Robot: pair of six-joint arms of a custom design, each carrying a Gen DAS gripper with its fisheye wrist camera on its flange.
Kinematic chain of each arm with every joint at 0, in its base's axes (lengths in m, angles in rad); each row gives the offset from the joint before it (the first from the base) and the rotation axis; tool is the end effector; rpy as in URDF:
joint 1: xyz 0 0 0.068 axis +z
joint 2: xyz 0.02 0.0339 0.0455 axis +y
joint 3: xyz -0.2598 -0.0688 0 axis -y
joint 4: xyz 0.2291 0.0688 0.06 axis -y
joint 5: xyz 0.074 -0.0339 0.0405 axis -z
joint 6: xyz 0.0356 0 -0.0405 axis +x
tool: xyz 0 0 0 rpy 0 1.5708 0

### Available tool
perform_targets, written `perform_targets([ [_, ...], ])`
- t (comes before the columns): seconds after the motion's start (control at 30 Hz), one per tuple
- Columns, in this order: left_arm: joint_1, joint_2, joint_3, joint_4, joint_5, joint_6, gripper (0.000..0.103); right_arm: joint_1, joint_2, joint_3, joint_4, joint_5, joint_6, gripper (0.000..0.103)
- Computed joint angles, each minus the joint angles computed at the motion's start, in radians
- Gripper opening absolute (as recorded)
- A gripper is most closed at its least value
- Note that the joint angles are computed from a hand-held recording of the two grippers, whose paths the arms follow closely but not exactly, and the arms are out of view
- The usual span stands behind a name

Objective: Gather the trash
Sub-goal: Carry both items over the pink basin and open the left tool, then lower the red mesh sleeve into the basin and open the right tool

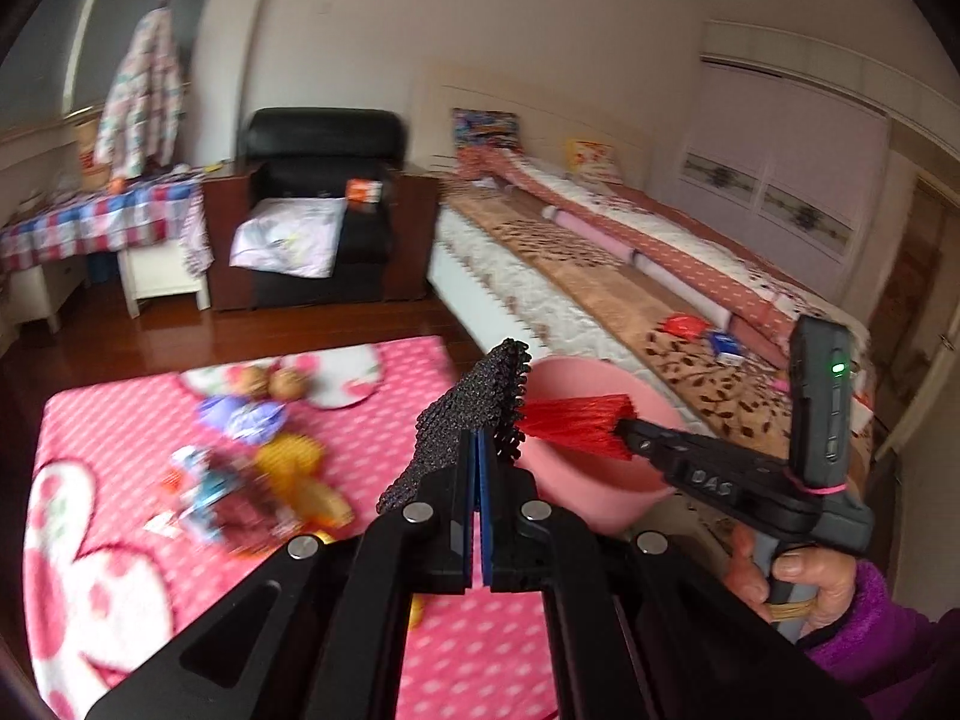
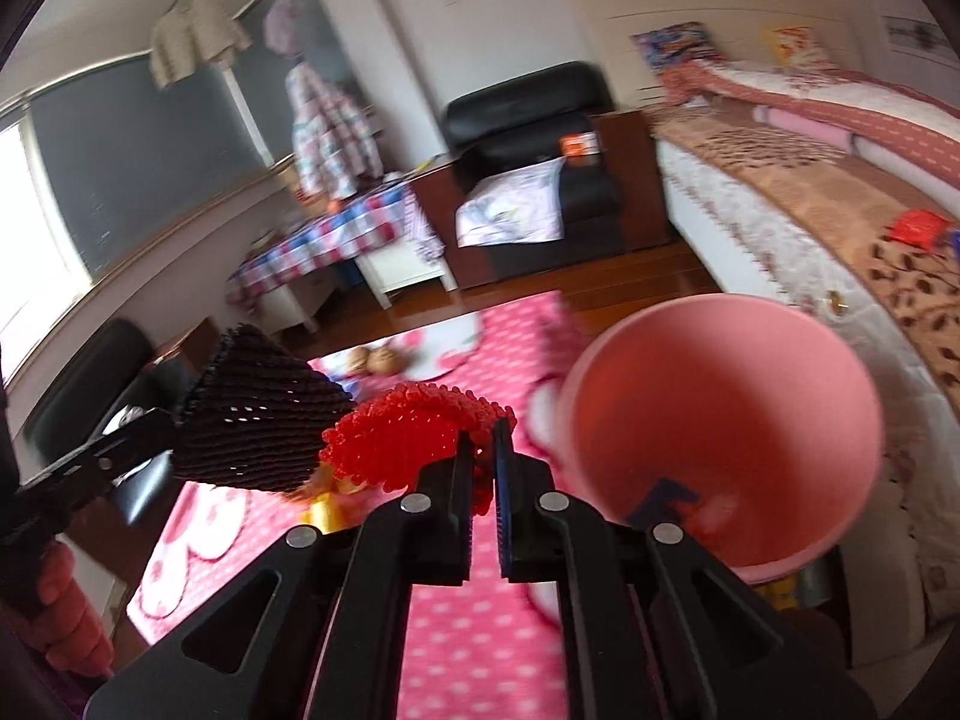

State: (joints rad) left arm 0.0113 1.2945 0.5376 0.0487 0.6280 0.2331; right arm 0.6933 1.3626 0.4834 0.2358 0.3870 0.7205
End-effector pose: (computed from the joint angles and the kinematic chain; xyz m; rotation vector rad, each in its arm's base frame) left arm 0.2352 -0.0183 0.1829 0.5591 2.1080 -0.5742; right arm 0.1964 0.1457 0.1653 0.2426 2.1716 0.3823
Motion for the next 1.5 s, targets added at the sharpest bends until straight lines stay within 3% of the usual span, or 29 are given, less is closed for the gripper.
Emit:
perform_targets([
  [0.23,-0.248,0.114,0.068,0.113,-0.074,-0.105,0.0,-0.136,-0.096,-0.129,-0.003,0.001,0.02,0.006],
  [0.5,-0.441,0.349,0.205,0.194,-0.156,-0.18,0.0,-0.317,-0.069,-0.218,0.086,-0.104,-0.007,0.007],
  [0.93,-0.492,0.633,0.349,0.228,-0.268,-0.221,0.001,-0.391,0.056,-0.235,0.176,-0.169,-0.027,0.007],
  [1.07,-0.488,0.647,0.344,0.246,-0.291,-0.214,0.016,-0.408,0.094,-0.205,0.14,-0.172,-0.022,0.007],
  [1.13,-0.485,0.638,0.328,0.258,-0.293,-0.213,0.031,-0.428,0.109,-0.209,0.153,-0.207,-0.008,0.011],
  [1.27,-0.48,0.609,0.298,0.267,-0.291,-0.208,0.033,-0.414,0.093,-0.212,0.142,-0.186,0.006,0.032],
  [1.5,-0.458,0.542,0.238,0.275,-0.283,-0.218,0.035,-0.357,0.041,-0.206,0.09,-0.136,0.022,0.033],
])
